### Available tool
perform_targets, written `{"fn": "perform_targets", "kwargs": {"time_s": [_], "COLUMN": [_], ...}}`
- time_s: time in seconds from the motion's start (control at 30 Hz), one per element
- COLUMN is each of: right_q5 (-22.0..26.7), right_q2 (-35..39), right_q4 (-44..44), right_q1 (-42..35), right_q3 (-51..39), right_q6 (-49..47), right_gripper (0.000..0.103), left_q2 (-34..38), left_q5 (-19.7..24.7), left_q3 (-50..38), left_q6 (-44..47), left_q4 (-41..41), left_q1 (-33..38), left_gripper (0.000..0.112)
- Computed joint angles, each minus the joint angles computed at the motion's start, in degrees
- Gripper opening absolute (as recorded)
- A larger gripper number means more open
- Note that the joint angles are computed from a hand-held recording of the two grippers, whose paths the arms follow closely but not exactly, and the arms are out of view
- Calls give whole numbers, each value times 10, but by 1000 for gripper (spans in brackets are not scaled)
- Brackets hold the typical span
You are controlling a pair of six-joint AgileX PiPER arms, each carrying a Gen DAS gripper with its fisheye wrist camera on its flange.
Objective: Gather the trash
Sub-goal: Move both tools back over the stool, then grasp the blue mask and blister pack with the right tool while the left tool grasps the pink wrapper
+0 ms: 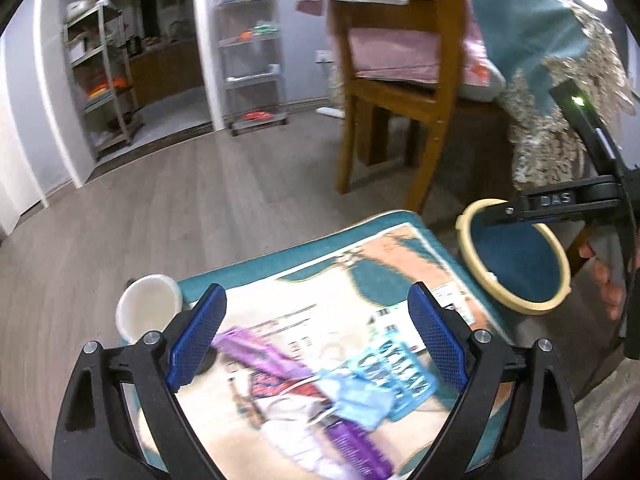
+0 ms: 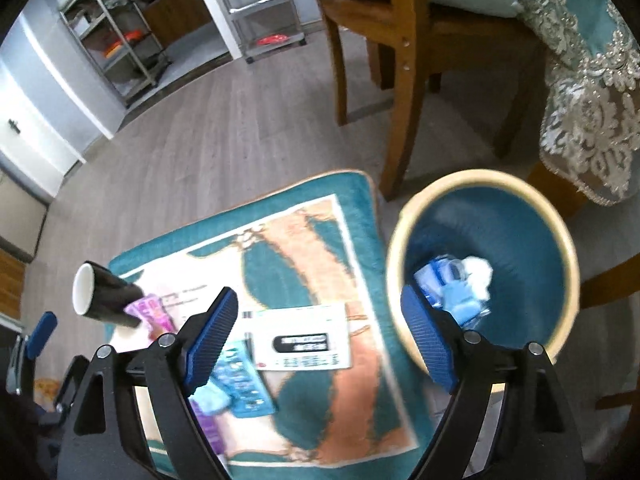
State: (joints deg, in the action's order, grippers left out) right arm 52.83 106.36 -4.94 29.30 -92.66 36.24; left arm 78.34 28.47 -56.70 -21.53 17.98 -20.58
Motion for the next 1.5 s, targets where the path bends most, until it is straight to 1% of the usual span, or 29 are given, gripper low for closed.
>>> {"fn": "perform_targets", "kwargs": {"time_s": [0.2,0.27,0.3,0.47,0.53,0.63,0.73,0.83,0.97,1.03,1.1,1.17,1.23,1.33,1.43,1.5], "right_q5": [18,25,28,5,11,9,7,-12,-28,-32,-34,-40,-49,-58,-56,-45], "right_q2": [21,29,30,16,24,28,31,33,53,69,86,94,102,116,138,155], "right_q4": [-20,-37,-41,-62,-68,-97,-120,-110,-75,-62,-53,-55,-51,-17,19,35], "right_q1": [46,67,73,116,130,147,155,158,171,183,195,204,207,201,193,188], "right_q3": [-30,-37,-38,4,3,6,13,31,41,32,16,8,2,-5,-18,-32], "right_q6": [17,22,25,69,67,78,89,85,70,51,23,6,-15,-50,-92,-117], "right_gripper": [87,87,87,87,87,87,87,86,82,80,74,72,70,65,60,53], "left_q2": [-17,-23,-26,-41,-44,-47,-48,-50,-37,-32,-26,-18,-11,1,16,23], "left_q5": [0,-1,-1,2,3,7,9,8,8,7,7,6,5,3,2,1], "left_q3": [22,34,42,70,75,81,85,88,83,80,76,74,71,67,60,56], "left_q6": [34,50,43,81,84,103,113,106,101,98,94,89,84,76,69,69], "left_q4": [-30,-36,-27,-60,-67,-105,-114,-101,-97,-95,-93,-88,-83,-79,-80,-81], "left_q1": [56,72,74,120,136,162,173,170,171,171,169,167,166,166,162,156], "left_gripper": [90,90,90,90,90,90,90,90,90,90,90,90,90,90,90,90]}}
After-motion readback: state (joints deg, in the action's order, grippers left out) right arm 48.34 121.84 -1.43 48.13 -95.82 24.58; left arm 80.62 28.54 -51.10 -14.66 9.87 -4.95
